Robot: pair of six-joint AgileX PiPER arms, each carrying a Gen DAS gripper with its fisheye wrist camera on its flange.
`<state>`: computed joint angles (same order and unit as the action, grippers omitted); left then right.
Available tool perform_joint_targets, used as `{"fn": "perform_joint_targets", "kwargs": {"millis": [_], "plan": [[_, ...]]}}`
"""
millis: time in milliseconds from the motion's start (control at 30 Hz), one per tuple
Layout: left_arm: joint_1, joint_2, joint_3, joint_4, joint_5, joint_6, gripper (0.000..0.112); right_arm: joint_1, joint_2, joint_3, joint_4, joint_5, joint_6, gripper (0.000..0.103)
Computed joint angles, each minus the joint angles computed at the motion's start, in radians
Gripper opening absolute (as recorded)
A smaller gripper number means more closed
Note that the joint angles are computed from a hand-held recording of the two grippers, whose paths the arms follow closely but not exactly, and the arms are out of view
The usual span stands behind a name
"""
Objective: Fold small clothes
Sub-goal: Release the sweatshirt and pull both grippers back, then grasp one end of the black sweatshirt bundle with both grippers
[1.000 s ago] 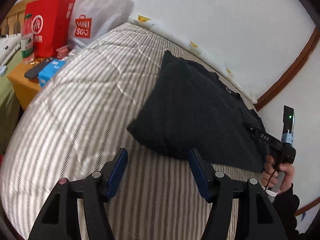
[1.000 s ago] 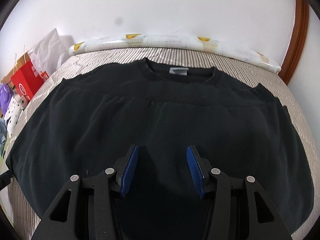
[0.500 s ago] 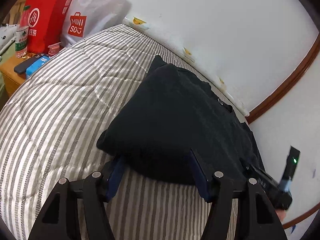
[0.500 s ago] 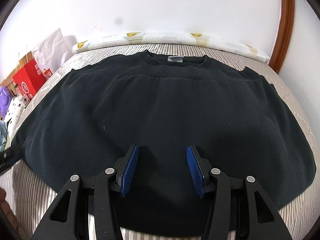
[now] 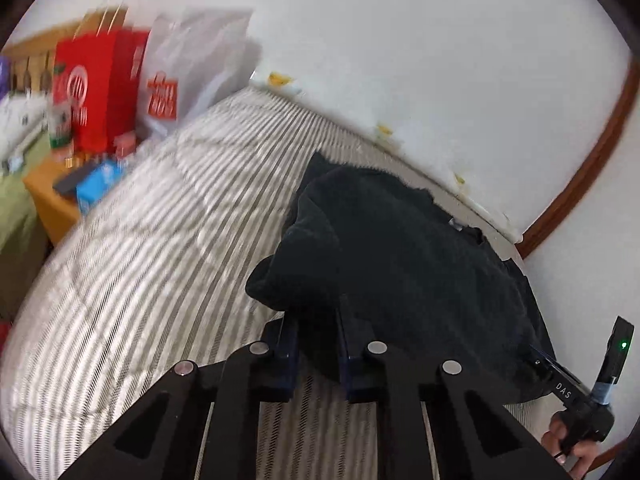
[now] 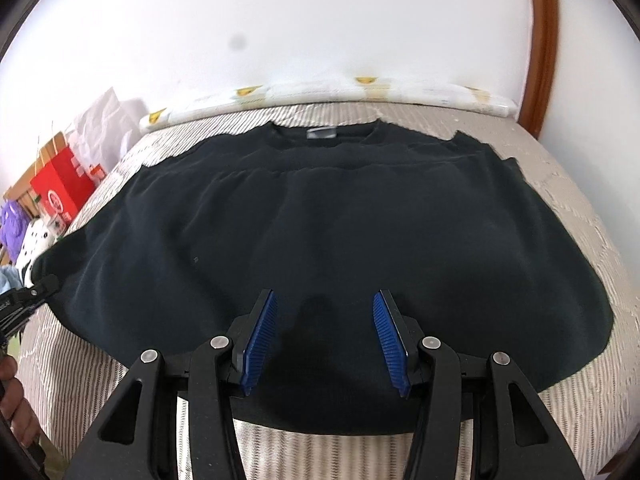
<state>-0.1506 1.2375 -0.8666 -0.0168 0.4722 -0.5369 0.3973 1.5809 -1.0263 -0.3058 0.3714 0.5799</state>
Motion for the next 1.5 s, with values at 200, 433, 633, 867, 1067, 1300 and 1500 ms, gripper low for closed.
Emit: {"fn": "perform_joint_targets", "kwargs": {"millis": [200,433,633,867,1067,1300,1500], "plan": [[-0.125,0.022,-0.175,0.211,0.094,-0.172,0.013,-0.081,-0.084,0.038,0.047,0.008,-0.083,0.050],[-0.290,0.126,-0.378,0.380,0.183,-0.288,0.013,-0.233,-0.164,0.065,0.171,0.032,-0.273,0.050],[-0.411,0.253,-0.543,0.431,0.218,-0.278,0.012,-0.385,-0.207,0.085,0.347,0.045,-0.503,0.050],[-0.536,0.433,-0.702,0.421,0.233,-0.225,0.012,-0.548,-0.235,0.140,0.598,0.053,-0.795,0.050],[-0.582,0.557,-0.772,0.334,0.239,-0.162,0.012,-0.622,-0.228,0.175,0.713,0.056,-0.941,0.050],[-0.608,0.593,-0.788,0.314,0.284,-0.126,0.016,-0.597,-0.213,0.162,0.769,0.063,-1.005,0.050],[-0.588,0.532,-0.733,0.260,0.275,-0.084,0.034,-0.515,-0.207,0.129,0.766,0.054,-0.983,0.050]]}}
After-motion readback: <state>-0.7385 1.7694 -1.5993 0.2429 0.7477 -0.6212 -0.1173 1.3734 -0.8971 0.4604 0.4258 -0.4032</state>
